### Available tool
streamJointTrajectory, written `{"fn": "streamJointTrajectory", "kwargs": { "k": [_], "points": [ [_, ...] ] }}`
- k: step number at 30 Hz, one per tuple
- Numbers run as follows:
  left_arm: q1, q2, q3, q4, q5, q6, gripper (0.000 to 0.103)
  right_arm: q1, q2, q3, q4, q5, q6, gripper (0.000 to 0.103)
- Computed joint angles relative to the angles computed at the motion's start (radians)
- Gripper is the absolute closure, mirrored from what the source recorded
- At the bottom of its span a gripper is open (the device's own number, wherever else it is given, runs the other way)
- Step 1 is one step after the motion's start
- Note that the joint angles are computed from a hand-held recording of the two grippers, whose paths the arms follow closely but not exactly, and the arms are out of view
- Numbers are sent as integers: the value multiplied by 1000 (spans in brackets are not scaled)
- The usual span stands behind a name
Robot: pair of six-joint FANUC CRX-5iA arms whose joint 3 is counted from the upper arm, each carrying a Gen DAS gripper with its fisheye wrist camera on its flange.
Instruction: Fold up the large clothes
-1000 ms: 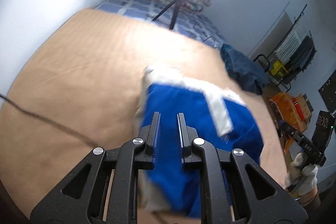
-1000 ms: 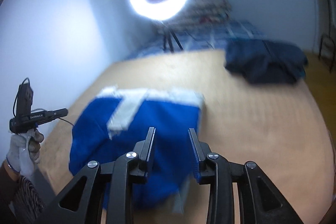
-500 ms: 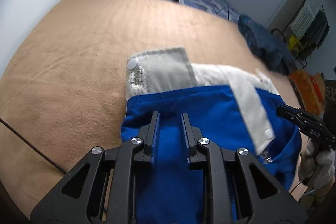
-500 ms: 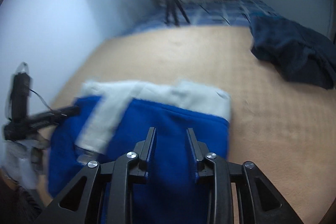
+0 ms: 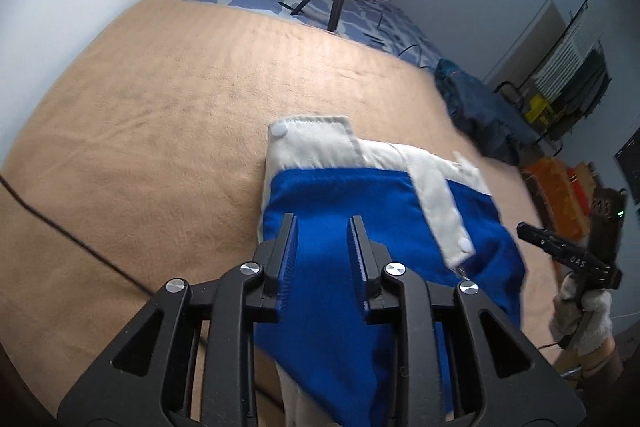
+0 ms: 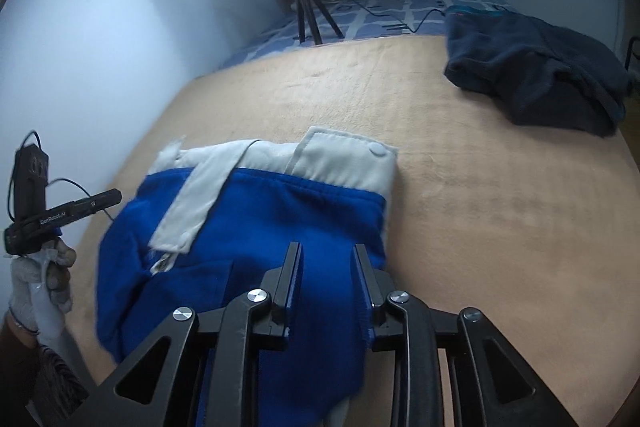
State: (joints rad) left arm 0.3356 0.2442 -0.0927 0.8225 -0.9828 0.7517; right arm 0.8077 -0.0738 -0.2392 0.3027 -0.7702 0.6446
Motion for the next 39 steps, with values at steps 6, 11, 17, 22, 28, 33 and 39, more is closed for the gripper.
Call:
{"fn": "streamJointTrajectory", "kwargs": {
  "k": [6,11,17,22,28,33,39],
  "points": [
    [25,7,-18,-45,-78,0,78,21,-94,-63,-115,21,52,77],
    [6,10,-44,-131,-40,10,72,40,-44,-64,-108,-87,32,78],
    [50,-9,-46,-63,-103,23,68,75,-109,-112,-39,-89,-39,69],
    [115,46,-54,139,-226,69,34,90,-181,-189,38,2,-128,23],
    [128,108,-22,176,-283,163,33,40,-184,-197,-18,73,-157,23],
    [116,157,-6,176,-304,213,33,26,-177,-194,-38,102,-144,23],
    [101,207,18,188,-323,244,33,-85,-131,-145,-348,143,53,22]
  ]
}}
